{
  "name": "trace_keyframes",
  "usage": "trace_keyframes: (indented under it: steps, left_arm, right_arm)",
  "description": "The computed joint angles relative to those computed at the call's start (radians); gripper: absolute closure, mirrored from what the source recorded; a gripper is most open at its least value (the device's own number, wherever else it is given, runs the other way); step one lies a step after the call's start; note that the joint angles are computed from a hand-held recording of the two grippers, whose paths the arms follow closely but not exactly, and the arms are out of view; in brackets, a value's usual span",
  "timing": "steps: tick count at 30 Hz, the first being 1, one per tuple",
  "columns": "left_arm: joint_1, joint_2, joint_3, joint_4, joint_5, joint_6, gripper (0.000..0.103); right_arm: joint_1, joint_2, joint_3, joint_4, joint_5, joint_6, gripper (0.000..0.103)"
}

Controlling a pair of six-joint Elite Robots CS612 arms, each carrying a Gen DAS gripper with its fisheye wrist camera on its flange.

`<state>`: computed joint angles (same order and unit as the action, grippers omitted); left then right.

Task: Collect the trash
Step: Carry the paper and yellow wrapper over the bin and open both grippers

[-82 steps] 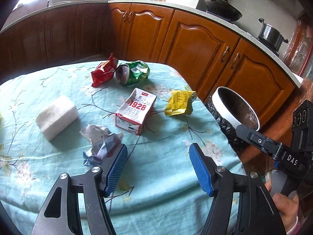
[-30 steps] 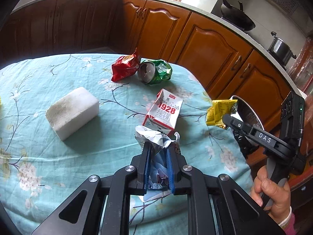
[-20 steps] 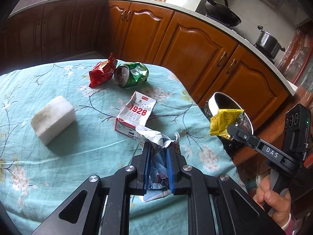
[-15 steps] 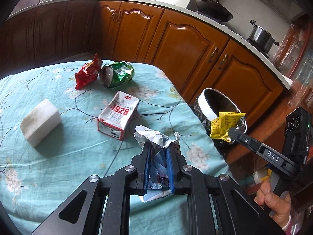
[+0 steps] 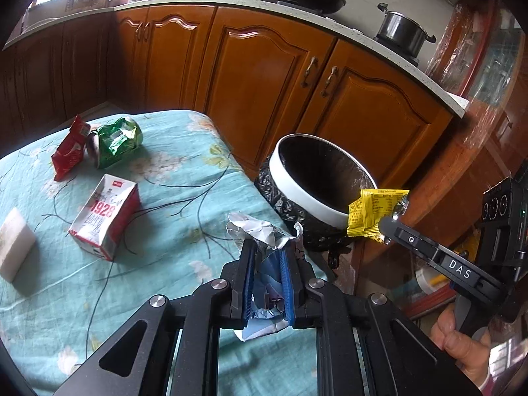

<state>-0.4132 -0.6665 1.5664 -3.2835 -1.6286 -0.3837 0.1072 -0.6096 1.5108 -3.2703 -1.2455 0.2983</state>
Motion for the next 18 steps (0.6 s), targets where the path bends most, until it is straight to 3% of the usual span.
trace_keyframes:
  steps: [18]
  left_arm:
    - [-0.029, 0.078, -0.2, 0.119, 0.001, 0.101, 0.089]
  right_arm:
    - [-0.046, 0.009, -0.025, 0.004, -0.055, 0.007, 0.099]
